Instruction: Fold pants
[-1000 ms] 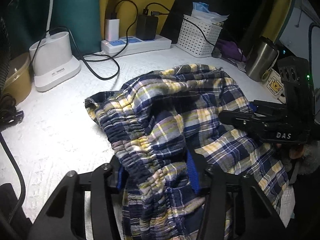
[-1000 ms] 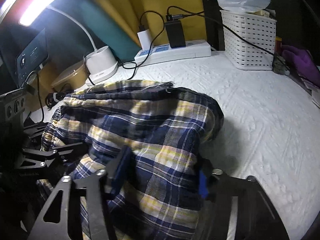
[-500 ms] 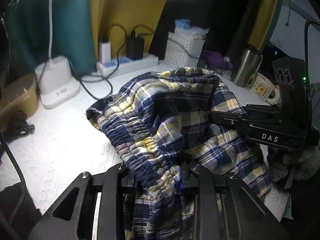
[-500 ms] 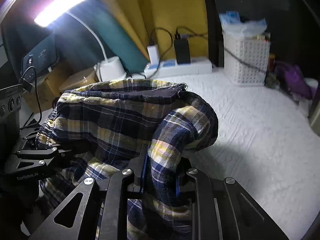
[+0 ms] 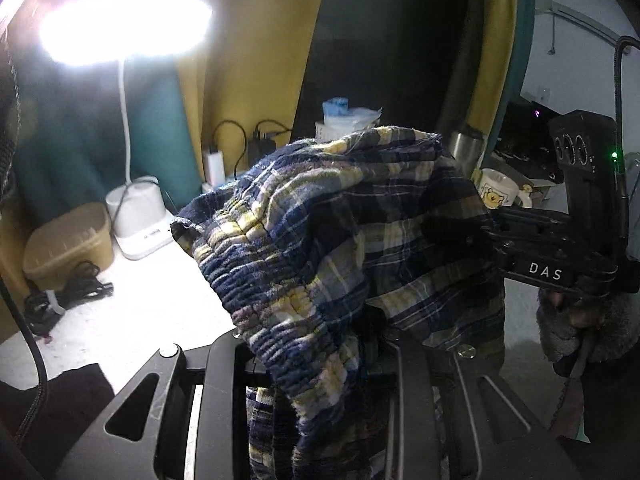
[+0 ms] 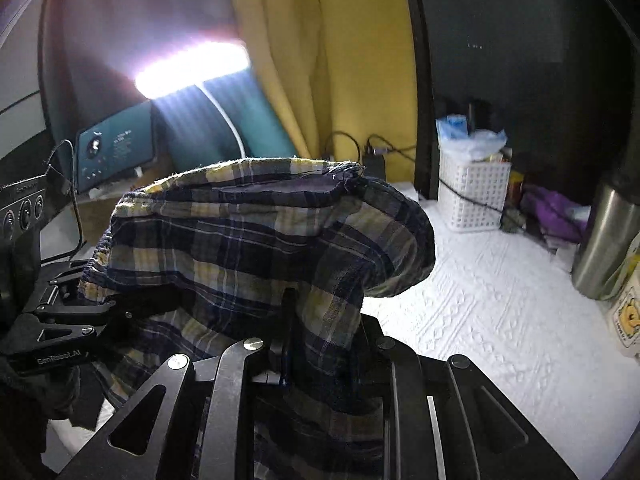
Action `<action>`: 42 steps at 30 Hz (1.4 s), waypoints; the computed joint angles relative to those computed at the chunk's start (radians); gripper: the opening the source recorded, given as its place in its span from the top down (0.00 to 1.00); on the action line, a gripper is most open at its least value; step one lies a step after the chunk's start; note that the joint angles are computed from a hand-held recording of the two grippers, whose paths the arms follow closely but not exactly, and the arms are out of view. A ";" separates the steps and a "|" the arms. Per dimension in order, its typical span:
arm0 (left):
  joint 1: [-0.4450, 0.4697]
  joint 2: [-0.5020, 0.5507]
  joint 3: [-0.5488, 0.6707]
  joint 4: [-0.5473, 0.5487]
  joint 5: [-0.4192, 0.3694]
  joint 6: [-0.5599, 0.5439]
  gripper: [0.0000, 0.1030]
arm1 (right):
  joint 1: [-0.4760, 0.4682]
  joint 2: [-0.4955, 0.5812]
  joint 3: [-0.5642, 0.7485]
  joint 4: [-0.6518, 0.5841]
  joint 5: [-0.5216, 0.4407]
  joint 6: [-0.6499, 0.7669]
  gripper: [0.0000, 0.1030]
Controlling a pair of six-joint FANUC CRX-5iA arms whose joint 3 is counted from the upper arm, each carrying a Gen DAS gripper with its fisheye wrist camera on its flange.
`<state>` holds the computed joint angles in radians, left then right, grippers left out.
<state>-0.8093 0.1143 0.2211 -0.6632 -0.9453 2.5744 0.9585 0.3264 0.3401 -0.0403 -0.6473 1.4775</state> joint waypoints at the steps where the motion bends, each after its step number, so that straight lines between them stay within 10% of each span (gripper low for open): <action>1: -0.013 -0.005 0.004 -0.015 -0.010 0.006 0.75 | 0.011 -0.019 -0.027 0.033 0.021 -0.023 0.80; 24: -0.332 -0.085 0.069 -0.398 -0.338 0.170 0.75 | 0.149 -0.225 -0.243 0.274 0.239 -0.176 0.80; 42: -0.499 -0.151 -0.014 -0.457 -0.617 0.327 0.75 | 0.214 -0.107 -0.080 -0.034 0.126 0.071 0.80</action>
